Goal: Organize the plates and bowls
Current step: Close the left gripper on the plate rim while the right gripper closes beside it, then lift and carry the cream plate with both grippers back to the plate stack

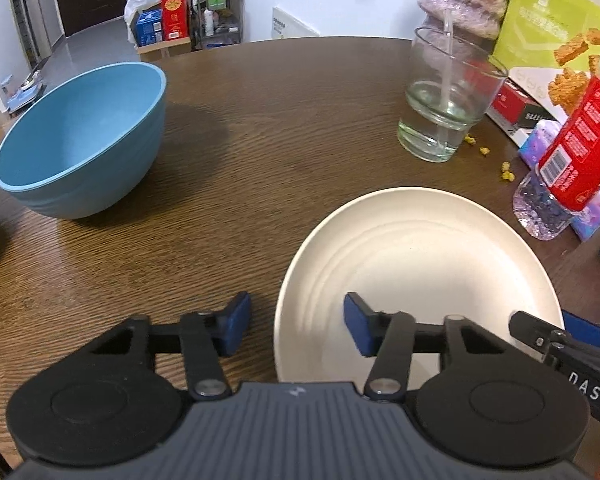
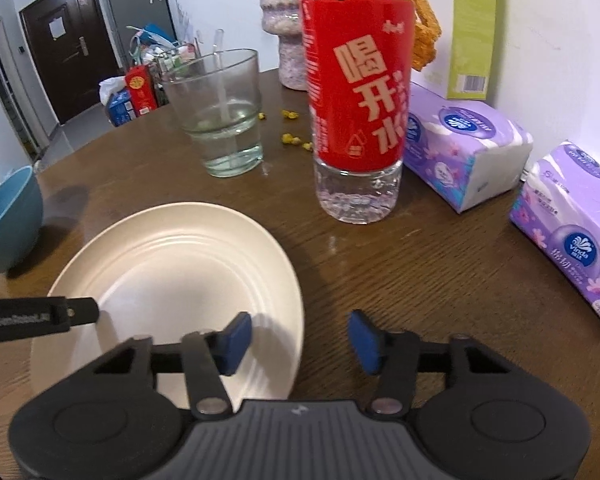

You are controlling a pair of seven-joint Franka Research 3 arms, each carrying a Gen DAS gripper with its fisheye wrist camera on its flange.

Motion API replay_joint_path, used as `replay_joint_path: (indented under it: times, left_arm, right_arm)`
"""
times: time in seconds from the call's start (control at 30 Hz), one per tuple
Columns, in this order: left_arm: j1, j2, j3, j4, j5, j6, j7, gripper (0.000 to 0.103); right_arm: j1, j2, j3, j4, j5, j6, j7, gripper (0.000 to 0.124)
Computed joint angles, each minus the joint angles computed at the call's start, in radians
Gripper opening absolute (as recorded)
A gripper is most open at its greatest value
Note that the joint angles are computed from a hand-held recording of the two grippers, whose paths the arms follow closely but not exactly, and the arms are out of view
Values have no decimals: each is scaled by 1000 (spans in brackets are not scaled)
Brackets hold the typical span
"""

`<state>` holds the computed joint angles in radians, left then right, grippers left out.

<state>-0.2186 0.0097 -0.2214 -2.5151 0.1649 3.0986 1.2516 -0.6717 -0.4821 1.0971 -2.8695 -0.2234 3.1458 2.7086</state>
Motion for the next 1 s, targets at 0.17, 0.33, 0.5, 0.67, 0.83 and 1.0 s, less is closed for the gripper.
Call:
replay_joint_path:
  times: [0.17,0.33,0.5,0.67,0.83,1.0]
  left_arm:
    - [-11,0,-19,-5,-162,13,139,34]
    - [-14,0,-15,-9,-163,22,146,34]
    - [-10,-4,-4,-14,-65,27,68,34]
    - [-7,-11,1,-21,-15,29,33,34]
    - [-3,-16,6,-24,7,24,11,34]
    - [-4,-31,14,-38,-10,30,19,34]
  right_arm:
    - [-3,10,17,-5,28,46,-10,26]
    - [11,8,15,-15,65,55,-31,24]
    - [18,2,22,-24,95,67,-34,22]
    - [10,-10,47,-26,119,71,-28,21]
    - [5,-6,56,-27,130,86,-34,21]
    - [-8,-1,78,-20,141,94,-38,19]
